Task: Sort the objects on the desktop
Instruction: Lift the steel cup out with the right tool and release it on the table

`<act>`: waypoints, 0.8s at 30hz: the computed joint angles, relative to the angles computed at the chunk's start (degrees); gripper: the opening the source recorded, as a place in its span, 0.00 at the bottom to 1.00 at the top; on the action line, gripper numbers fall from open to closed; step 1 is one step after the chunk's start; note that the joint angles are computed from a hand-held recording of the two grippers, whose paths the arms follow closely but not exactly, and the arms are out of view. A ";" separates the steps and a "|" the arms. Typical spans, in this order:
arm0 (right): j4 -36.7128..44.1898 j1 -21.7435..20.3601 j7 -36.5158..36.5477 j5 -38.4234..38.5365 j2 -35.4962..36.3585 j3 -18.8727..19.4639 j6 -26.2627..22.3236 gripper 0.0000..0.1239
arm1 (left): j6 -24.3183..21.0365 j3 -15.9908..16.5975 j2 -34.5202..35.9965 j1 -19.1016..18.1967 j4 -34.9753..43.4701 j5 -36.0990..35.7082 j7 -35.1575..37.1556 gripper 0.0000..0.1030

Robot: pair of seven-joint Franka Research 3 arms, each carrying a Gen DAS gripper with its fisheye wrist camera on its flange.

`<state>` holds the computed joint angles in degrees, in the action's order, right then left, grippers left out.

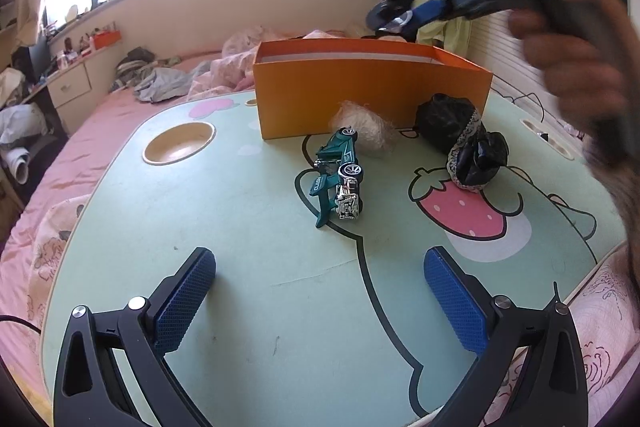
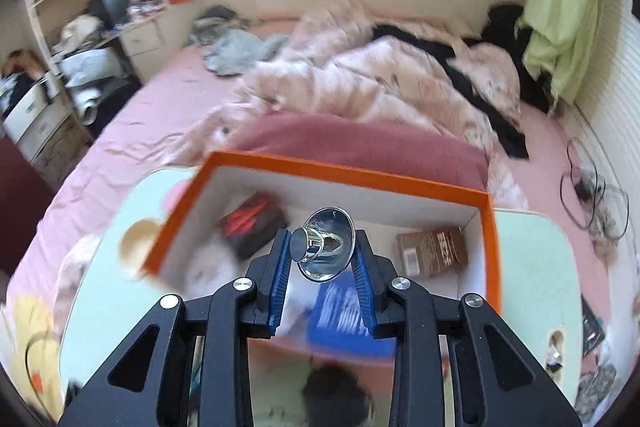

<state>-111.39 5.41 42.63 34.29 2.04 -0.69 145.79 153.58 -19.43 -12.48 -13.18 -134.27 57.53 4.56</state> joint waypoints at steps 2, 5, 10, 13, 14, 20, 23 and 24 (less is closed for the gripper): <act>-3.91 -0.08 -4.14 1.49 -3.38 -0.10 0.21 0.25 | -0.50 -0.19 0.13 -0.12 0.19 0.13 -0.04 1.00; -7.92 -0.17 -9.08 4.72 -6.73 -1.66 -5.05 0.25 | -0.17 -0.08 0.36 -0.19 0.03 0.42 -0.48 1.00; -6.61 -2.17 -8.59 7.09 -4.75 -3.48 -14.25 0.25 | 0.41 -0.06 0.52 0.14 -0.38 1.61 -1.63 1.00; -5.12 -2.92 -7.02 7.34 -3.23 -3.45 -15.72 0.26 | 1.41 0.35 0.61 0.33 -0.55 2.24 -2.15 1.00; -3.93 -3.29 -6.51 7.40 -2.38 -3.53 -17.56 0.27 | 1.31 0.37 0.68 0.30 -0.41 2.14 -1.98 1.00; -1.85 -5.98 -7.26 14.24 -1.11 -3.75 -24.86 0.50 | 1.12 0.40 1.07 0.19 -0.05 2.22 -1.97 1.00; -7.66 -5.89 -8.64 17.22 -5.81 -3.72 -16.92 0.54 | 1.11 0.45 1.14 0.11 -0.01 2.27 -2.04 1.00; -9.65 -5.86 -9.40 17.77 -7.42 -4.01 -15.40 0.54 | 1.07 0.46 1.14 0.08 0.01 2.28 -2.03 1.00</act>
<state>-121.04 -0.45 33.23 52.06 -5.38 -4.70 130.39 154.64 -18.97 -11.33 -13.09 -134.26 59.81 2.52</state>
